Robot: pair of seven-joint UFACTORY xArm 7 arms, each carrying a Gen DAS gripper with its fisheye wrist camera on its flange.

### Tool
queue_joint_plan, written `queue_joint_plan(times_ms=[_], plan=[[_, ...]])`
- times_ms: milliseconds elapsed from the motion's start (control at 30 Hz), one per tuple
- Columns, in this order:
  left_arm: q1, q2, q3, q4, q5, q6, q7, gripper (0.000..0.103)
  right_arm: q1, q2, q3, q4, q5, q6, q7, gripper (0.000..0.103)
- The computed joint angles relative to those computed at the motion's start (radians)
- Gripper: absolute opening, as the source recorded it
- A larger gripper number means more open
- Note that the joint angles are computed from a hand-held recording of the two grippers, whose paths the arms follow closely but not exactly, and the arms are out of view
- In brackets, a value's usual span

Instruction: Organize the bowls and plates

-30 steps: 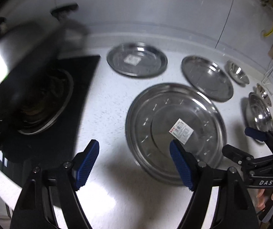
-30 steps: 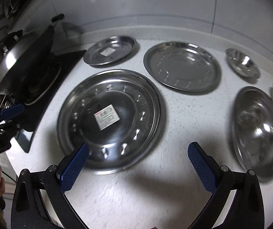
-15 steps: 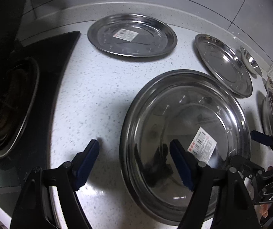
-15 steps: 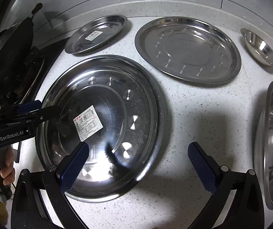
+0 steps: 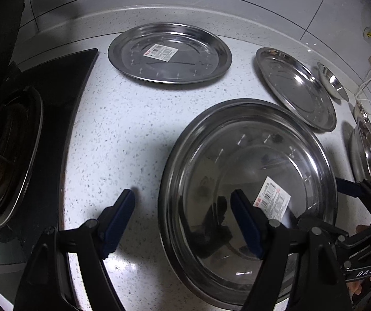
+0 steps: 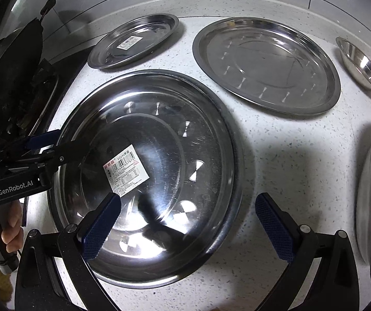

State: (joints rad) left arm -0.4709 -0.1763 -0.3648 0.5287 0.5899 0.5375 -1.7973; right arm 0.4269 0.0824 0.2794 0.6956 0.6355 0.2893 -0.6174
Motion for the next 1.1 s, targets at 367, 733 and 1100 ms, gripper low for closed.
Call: queue_joint_plan(times_ms=[367,733,1100], plan=[[-0.013,0.005,-0.018,0.007,0.050,0.027,-0.058,0.076,0.013,0.009,0.003,0.007,-0.066,0.015,0.044,0.102],[-0.025,0.013,-0.011,0.013,0.073,0.036,-0.061,0.076,0.017,0.013,0.006,-0.001,-0.128,-0.006,0.088,0.102],[-0.037,0.036,0.003,0.035,0.076,0.060,-0.053,0.075,0.011,0.014,0.018,-0.018,-0.133,-0.057,0.088,0.093]])
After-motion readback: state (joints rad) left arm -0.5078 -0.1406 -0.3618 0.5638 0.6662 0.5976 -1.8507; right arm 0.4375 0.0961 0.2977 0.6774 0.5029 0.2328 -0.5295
